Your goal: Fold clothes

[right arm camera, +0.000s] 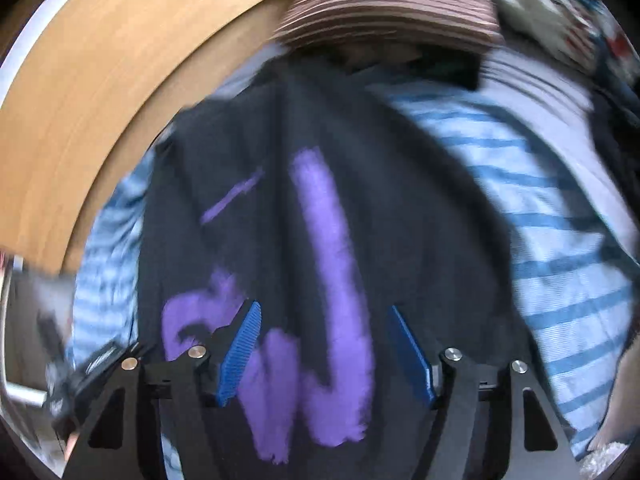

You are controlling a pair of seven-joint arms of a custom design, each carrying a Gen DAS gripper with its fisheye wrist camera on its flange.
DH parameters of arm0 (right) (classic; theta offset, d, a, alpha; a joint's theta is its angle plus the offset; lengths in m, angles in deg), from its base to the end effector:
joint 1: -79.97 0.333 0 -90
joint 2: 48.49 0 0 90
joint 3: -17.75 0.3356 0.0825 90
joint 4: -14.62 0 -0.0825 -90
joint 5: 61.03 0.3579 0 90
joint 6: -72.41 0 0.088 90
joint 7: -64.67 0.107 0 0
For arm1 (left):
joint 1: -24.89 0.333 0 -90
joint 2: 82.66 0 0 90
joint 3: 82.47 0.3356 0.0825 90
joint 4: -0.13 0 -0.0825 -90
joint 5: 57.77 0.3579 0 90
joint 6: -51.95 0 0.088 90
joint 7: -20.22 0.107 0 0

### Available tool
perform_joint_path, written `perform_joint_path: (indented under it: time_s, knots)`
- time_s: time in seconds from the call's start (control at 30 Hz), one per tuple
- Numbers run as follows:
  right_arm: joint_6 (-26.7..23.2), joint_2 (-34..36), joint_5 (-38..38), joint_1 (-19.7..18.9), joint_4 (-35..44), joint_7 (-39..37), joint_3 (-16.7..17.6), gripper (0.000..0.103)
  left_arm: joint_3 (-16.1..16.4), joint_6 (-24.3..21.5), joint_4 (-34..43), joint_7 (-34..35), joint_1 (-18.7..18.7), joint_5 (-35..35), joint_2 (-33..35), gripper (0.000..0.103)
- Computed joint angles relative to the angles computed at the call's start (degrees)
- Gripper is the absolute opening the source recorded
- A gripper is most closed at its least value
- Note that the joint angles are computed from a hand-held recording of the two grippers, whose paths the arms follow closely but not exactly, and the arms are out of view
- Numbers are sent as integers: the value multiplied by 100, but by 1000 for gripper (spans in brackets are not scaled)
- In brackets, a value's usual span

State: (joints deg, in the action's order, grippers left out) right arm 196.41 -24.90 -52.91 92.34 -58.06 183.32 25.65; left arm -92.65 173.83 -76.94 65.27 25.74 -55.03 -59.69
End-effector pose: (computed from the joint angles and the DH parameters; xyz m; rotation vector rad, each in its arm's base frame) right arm 0.6638 0.2269 0.5994 -1.6370 2.0468 0.0042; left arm 0.6889 -0.0850 0.5653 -2.6660 1.3527 -0.5675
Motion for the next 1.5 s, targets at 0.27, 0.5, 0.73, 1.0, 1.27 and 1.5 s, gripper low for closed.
perform_joint_path:
  time_s: [0.27, 0.5, 0.73, 1.0, 1.27, 1.5]
  knots:
    - [-281, 155, -219, 258, -2, 72, 12, 73, 276, 818, -970, -622, 41, 555, -527, 5]
    - [-332, -125, 28, 147, -708, 216, 47, 73, 263, 754, -1167, -555, 126, 625, -640, 5]
    - [449, -692, -262, 30, -1531, 724, -259, 73, 522, -370, -1402, -1570, -77, 1721, -950, 0]
    - [73, 163, -602, -363, -319, 1409, -424, 73, 327, 1452, -2319, -1506, 213, 173, -1813, 56]
    - [-562, 912, -1278, -261, 817, 154, -384, 12, -179, 1197, -1144, -654, -317, -132, -822, 81]
    - [-272, 590, -1097, -434, 230, 243, -379, 23, -82, 1585, -2215, -1448, -409, -397, -1407, 81]
